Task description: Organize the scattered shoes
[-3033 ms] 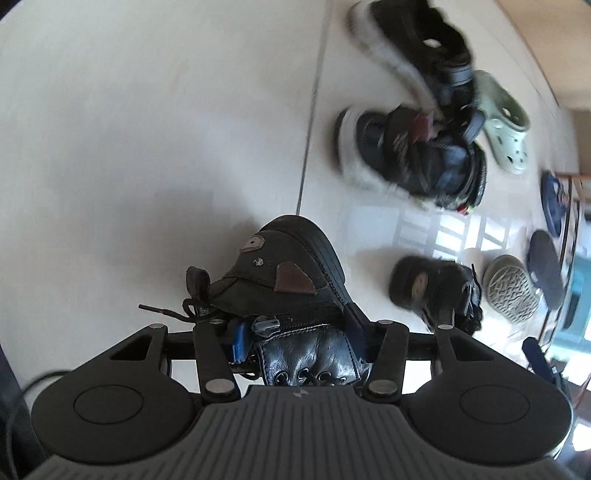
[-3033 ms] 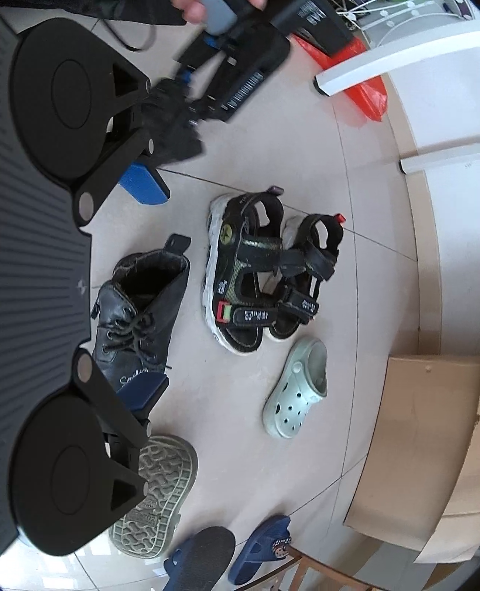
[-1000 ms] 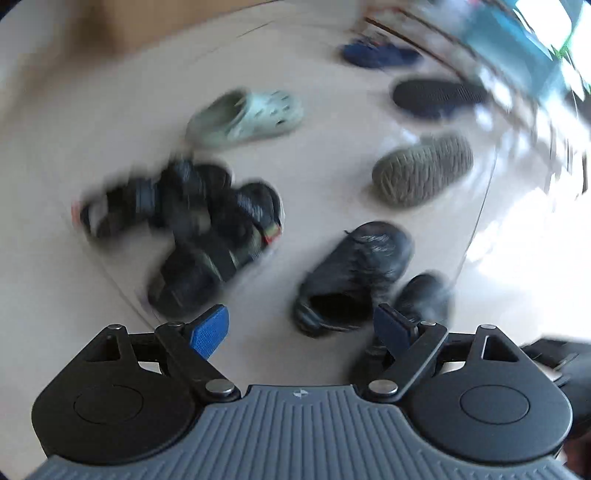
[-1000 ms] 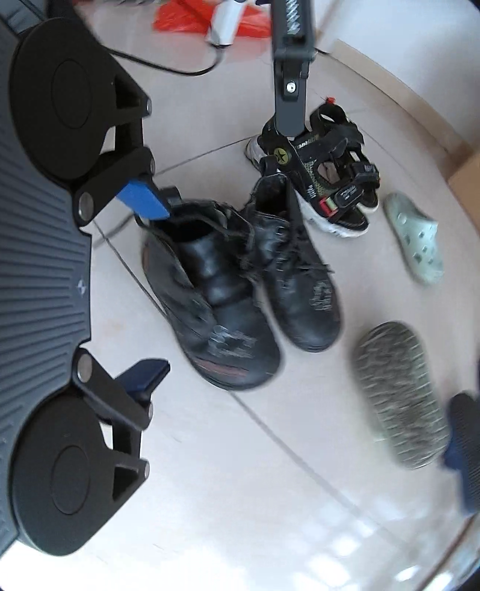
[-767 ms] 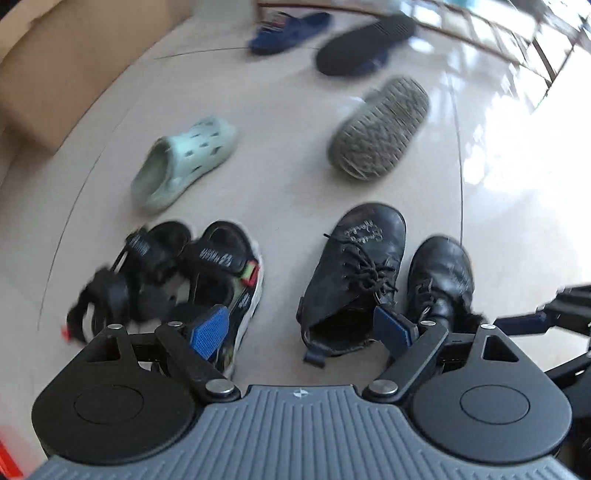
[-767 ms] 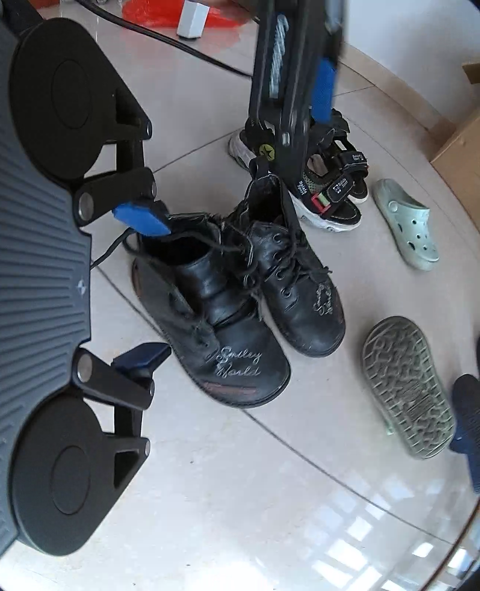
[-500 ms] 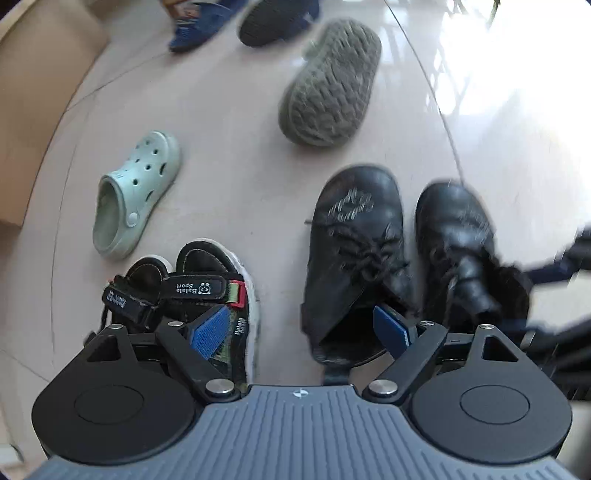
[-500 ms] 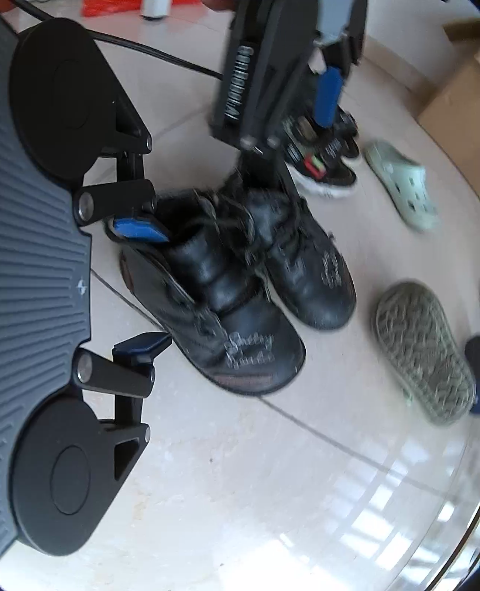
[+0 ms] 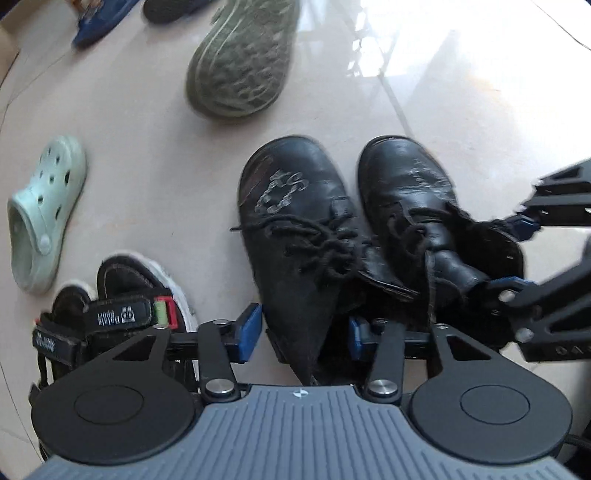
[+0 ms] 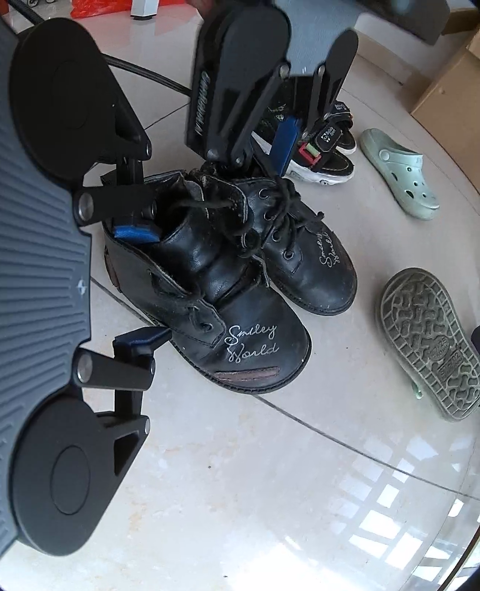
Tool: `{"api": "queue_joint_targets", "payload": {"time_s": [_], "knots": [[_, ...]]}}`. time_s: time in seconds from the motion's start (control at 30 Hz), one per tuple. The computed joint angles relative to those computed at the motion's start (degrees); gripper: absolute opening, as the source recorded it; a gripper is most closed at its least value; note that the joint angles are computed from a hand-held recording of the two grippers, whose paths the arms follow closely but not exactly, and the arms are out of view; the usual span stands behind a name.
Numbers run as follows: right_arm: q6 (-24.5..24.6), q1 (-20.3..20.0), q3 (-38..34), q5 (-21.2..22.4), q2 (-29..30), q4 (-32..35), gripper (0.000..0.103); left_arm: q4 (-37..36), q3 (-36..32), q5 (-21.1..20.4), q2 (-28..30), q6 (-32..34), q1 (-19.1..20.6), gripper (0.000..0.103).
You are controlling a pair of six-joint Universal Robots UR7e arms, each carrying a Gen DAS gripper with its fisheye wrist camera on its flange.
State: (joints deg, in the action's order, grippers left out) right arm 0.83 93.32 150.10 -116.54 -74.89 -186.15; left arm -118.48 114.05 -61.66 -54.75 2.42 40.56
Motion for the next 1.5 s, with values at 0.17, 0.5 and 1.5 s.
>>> {"api": "queue_joint_targets", "payload": {"time_s": [0.17,0.5,1.5], "knots": [[-3.0,-0.5,-0.6,-0.9,-0.6,0.2,0.031,1.0,0.2,0.7,0.5,-4.4,-1.0,0.035],[-15.8,-2.8,0.1,-0.7,-3.2,-0.6,0.022,1.2,5.1,-1.1,-1.2,-20.1,-6.0,0.032],[-47.4,-9.9,-0.3,5.6,-15.6,14.9,0.022,-13.6,18.0,-6.5,-3.8,-63.7,-17.9,0.038]]}}
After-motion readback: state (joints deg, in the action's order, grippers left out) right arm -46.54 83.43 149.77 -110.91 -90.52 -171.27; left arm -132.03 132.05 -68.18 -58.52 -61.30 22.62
